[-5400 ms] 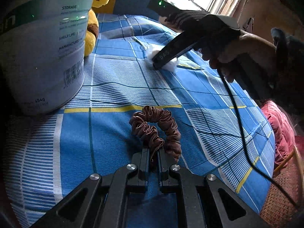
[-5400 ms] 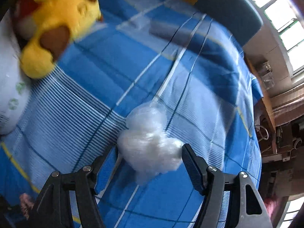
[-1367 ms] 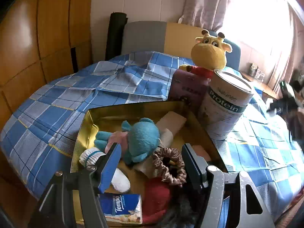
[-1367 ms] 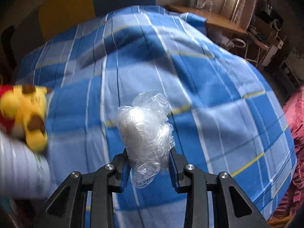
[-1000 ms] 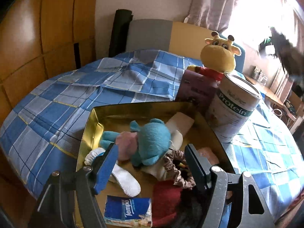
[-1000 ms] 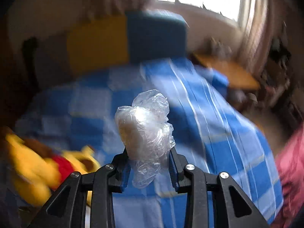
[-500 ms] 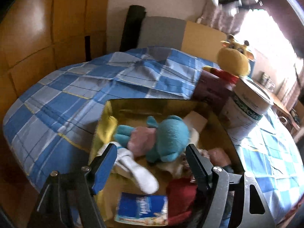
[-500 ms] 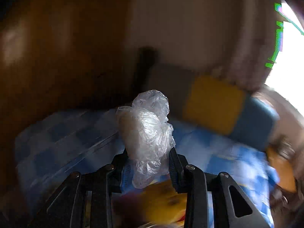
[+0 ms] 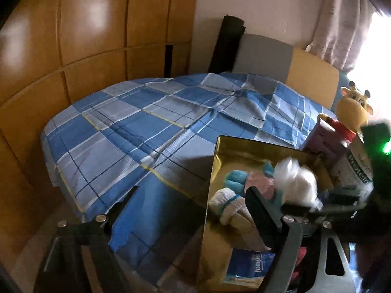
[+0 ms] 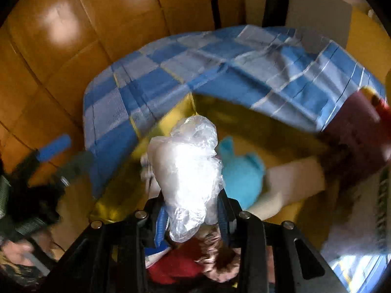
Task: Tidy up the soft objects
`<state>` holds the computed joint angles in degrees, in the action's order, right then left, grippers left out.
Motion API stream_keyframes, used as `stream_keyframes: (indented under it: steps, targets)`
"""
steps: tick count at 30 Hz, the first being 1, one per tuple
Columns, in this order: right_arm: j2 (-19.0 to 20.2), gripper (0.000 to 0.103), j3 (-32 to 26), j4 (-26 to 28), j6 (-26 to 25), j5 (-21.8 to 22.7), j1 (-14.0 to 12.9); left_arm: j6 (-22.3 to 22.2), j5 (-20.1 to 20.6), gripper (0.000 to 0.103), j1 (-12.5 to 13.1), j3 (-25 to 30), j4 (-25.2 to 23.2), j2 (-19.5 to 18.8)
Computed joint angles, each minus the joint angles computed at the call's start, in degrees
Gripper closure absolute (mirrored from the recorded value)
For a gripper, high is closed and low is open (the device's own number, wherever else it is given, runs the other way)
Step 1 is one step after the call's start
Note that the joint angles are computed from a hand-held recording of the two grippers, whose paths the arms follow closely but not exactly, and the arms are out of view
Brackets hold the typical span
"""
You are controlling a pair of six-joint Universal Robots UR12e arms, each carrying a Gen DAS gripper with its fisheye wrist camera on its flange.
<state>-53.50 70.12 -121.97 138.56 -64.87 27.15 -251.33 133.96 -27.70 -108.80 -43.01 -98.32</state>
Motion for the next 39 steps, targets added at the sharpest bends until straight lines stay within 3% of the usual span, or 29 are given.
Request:
stream_keyframes:
  steps: [3, 5, 11, 19, 24, 30, 36, 39]
  targets:
    - [0.13, 0.069, 1.85, -2.47, -0.25, -6.37, 0.67, 0.04, 0.60, 0.002, -0.57, 0.22, 0.42, -0.21]
    - [0.44, 0.069, 2.28, -3.00, 0.27, -8.57, 0.92, 0.80, 0.84, 0.001, -0.82, 0.53, 1.20, -0.45]
    - [-1.52, 0.063, 5.50, -7.22, 2.19, -4.21, -0.71, 2.93, 0.31, 0.000, -1.46, 2.10, 1.17, -1.59]
    - [-5.07, 0.040, 10.46, -14.60, 6.40, -1.11, -2.88, 4.55, 0.73, 0.000, -2.65, 3.77, 1.21, -2.74]
    - [-7.03, 0.039, 13.99, -21.42, 12.05, 0.83, -4.67, 6.10, 0.79, 0.000, -3.66, 5.35, 0.91, -3.92]
    - [-9.28, 0.039, 19.19, -34.14, 20.73, -3.69, -5.97, 7.20, 1.09, 0.000, -4.92, 7.61, 0.80, -5.78]
    - [-10.16, 0.039, 22.11, -39.85, 27.68, -8.63, -6.73, 7.07, 2.53, 0.000, -6.41, 9.71, 0.93, -7.70]
    - [-10.30, 0.039, 23.13, -41.57, 28.85, -9.74, -6.91, 7.33, 2.70, 0.000, -6.90, 10.82, 0.16, -8.53]
